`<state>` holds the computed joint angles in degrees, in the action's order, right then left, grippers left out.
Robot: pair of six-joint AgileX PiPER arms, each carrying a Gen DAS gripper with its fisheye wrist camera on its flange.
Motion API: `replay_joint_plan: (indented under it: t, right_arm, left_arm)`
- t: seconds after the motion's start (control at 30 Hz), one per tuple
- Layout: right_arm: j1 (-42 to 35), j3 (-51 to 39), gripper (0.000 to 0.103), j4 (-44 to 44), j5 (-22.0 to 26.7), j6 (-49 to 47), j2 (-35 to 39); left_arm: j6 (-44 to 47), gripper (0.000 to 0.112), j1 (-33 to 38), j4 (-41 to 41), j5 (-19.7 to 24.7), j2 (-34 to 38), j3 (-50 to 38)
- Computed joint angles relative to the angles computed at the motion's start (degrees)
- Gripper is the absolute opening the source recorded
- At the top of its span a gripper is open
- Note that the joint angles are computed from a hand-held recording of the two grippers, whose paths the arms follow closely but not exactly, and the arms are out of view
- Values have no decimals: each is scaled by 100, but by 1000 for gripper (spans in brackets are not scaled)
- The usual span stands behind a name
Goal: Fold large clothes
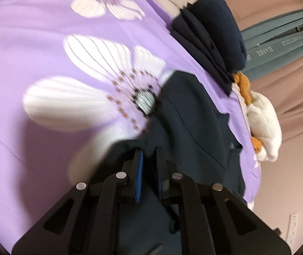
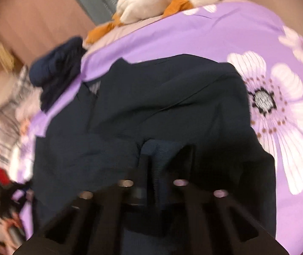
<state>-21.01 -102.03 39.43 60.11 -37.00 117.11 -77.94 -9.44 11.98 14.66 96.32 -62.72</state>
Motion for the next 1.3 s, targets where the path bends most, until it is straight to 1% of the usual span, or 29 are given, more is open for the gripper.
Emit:
replay_joint_plan:
  t: [0.03,0.07,0.1,0.17,0.2,0.27,0.3,0.33,0.37,0.4,0.43,0.47,0.5,0.53,0.57,0.63,0.73,0.83,0.93,1.0,1.1,1.13,1.2,1.23,1.3]
  right_arm:
    - [63,283,4,111,-277,-262,-196]
    - [54,573,4,378,-509,-589,-402]
    - [31,768,4,589,-670,-775,-550]
    - [-42,1099,4,870,-1005,-898,-794]
    - [-35,1148,4,825,-1108,-886,-812]
    - [106,1044,4,151,-1317,-547,-657]
    - [170,974,4,-149,-1375,-384,-563]
    - [235,898,5,-436,-1399,-248,-462]
    - [254,835,6,-608,-1356,-179,-408]
    - [236,829,6,-595,-1334,-206,-420]
    - [179,882,10,-446,-1351,-342,-486]
    - [130,942,15,-338,-1410,-445,-561]
    - [95,1024,19,-296,-1552,-483,-675]
    - [88,1142,21,-321,-1790,-471,-825]
    - [71,1231,21,-236,-1951,-589,-936]
    - [-11,1303,21,152,-1921,-1051,-1082]
    - [16,1249,21,633,-1470,-1646,-1110]
    - [251,1192,21,700,-1143,-1883,-1022]
    - [589,1283,21,483,-1285,-1964,-974]
    - [749,1415,21,308,-1471,-2088,-960]
    - [936,1547,21,-96,-1756,-2046,-873]
    - [956,1594,21,-277,-1830,-1973,-846]
    - [965,1489,21,-619,-1770,-1727,-692]
    - [901,1438,21,-561,-1691,-1769,-603]
    - [751,1334,21,-255,-1470,-1916,-503]
  left_arm:
    - [24,12,18,-6,-4,4,28]
    - [251,12,51,-178,8,6,61]
    - [250,12,54,-126,55,13,70]
    - [143,13,32,16,47,32,102]
    - [334,16,44,-137,81,87,55]
    - [776,17,72,-503,122,117,40]
    - [823,18,47,-527,197,144,-51]
    - [1081,22,67,-687,297,82,-48]
    - [1198,23,61,-697,451,14,-71]
    - [1176,24,25,-589,589,-28,-115]
    - [1260,22,-3,-470,798,-149,-121]
    - [1194,21,-46,-256,1027,-200,-192]
    - [1122,21,-93,20,1284,-294,-243]
    - [1115,21,-104,147,1362,-355,-255]
    - [1160,21,-96,267,1453,-448,-289]
    - [1296,21,-91,356,1565,-397,-494]
    - [1760,21,-148,259,1716,-10,-1097]
    - [2259,21,-349,164,1862,589,-1851]
    - [2712,21,-486,-13,1794,1071,-2326]
    - [2892,21,-531,-79,1887,1380,-2613]
    - [2916,21,-579,52,2306,1798,-3033]
    - [2979,21,-560,22,2345,1889,-3064]
    - [3028,21,-542,60,2185,1892,-2934]
    - [3044,21,-542,85,2176,1880,-2916]
    - [3054,21,-567,177,2307,1896,-2990]
